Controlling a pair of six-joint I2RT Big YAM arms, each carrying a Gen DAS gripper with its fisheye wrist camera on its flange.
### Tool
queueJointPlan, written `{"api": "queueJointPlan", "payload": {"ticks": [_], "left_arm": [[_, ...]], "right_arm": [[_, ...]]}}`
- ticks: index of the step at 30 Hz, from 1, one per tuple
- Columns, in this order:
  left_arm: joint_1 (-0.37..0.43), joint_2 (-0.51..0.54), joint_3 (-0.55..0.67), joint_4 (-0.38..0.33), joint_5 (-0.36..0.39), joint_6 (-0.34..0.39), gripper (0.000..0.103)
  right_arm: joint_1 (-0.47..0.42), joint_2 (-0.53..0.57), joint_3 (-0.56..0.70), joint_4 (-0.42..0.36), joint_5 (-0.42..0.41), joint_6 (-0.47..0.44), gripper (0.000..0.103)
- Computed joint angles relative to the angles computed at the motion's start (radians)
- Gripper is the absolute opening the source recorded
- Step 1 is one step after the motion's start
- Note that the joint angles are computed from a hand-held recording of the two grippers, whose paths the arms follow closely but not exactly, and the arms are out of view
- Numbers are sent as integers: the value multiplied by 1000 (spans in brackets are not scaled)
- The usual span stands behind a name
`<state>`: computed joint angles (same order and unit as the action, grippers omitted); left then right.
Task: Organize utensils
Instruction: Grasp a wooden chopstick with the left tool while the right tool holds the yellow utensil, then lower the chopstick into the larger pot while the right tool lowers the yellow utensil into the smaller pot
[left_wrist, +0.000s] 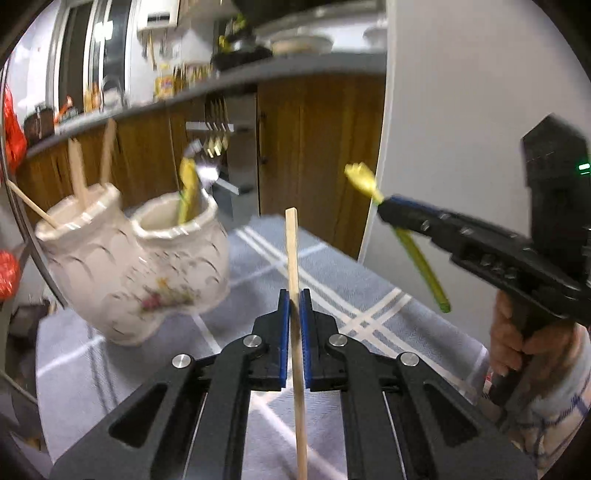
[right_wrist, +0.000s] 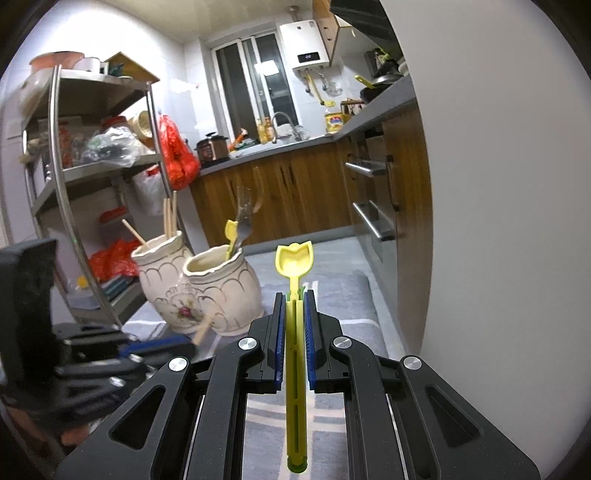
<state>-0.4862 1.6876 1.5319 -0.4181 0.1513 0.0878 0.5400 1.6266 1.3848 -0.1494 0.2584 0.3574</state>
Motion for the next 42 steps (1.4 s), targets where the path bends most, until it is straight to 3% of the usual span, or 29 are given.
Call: {"api": "queueJointPlan", "payload": {"ticks": [8,13,28,34,42], "left_arm": [[56,-129,-176,244,73,-5,5],[84,-133,-187,303,105,-50,4],[145,-124,-183,330,177,-94,3],[169,-147,-163,309,195,-78,3],[209,-137,-56,240,222,-85,3]], "right_arm": [[27,19,13,43,15,-46,10],[46,37,38,57,29,-78,10],[70,89,138,-9,30,-111,10],[52,111,213,-23,-25,-102,10],[33,216,416,-74,-88,-101,10]]}}
